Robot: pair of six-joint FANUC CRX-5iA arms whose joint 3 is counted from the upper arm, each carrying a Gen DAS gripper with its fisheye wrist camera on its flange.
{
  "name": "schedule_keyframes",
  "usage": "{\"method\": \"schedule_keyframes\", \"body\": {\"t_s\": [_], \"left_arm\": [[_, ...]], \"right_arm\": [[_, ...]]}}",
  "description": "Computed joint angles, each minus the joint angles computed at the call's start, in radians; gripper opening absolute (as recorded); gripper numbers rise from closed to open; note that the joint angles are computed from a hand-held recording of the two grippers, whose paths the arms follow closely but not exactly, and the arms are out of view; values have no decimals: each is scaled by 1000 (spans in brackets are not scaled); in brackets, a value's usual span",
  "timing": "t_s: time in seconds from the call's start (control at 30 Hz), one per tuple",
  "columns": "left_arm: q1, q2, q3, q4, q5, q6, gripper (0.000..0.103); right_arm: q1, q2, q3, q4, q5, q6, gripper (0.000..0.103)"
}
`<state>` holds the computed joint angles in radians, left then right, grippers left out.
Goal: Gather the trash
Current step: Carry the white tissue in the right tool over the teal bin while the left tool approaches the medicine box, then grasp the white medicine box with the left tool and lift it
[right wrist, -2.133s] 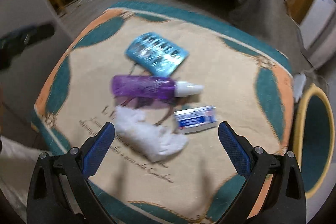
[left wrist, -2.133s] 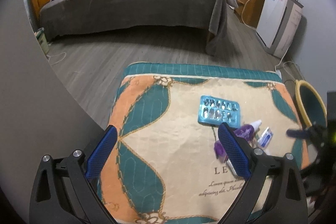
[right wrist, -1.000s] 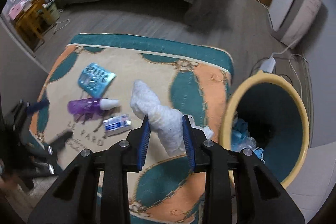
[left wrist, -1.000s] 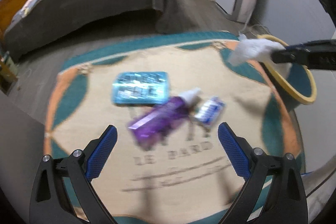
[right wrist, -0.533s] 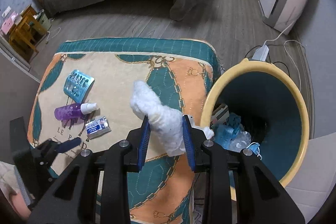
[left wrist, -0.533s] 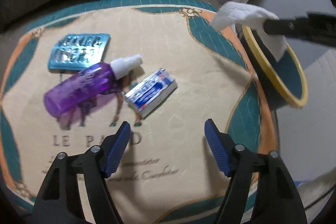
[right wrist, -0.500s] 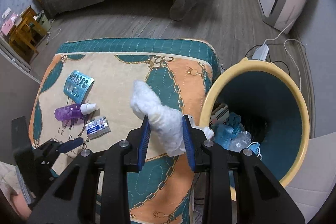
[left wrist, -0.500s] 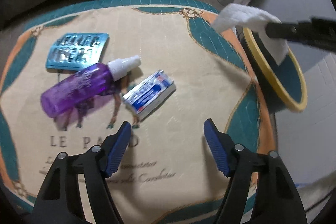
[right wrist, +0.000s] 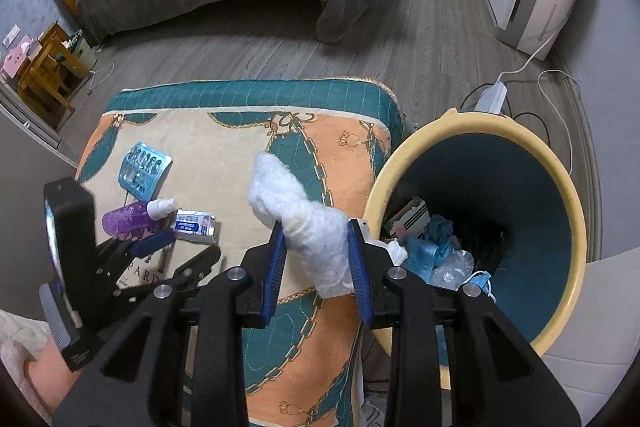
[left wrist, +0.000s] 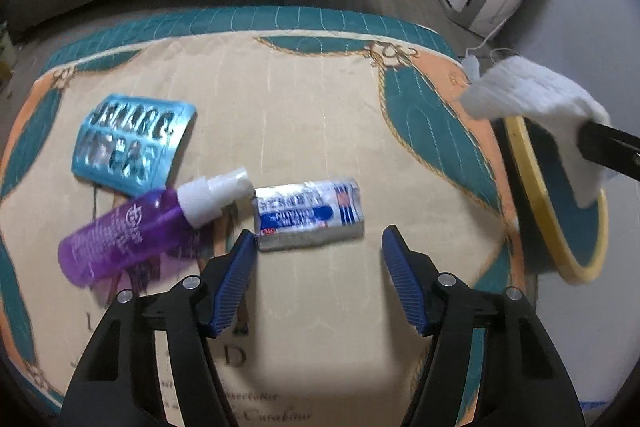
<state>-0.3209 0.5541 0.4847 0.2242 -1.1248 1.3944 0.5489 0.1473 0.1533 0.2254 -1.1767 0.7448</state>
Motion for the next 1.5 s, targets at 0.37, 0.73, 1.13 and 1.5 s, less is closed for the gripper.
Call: {"method": "schedule_keyframes", "body": {"t_s": [0.37, 0.73, 1.13, 1.5], "left_arm": [[-34, 33, 80, -105, -19, -52, 58], [-22, -49, 7, -92, 34, -126, 58], [-2, -174, -67, -36, 117, -215, 58], [-71, -143, 21, 26, 87, -349, 58]], "right_arm": [[-2, 7, 5, -11, -7, 9, 30], [-5, 17, 8, -18, -8, 32, 30], [25, -32, -37, 87, 24, -29, 30], [-15, -141, -164, 196, 17, -204, 30]]}}
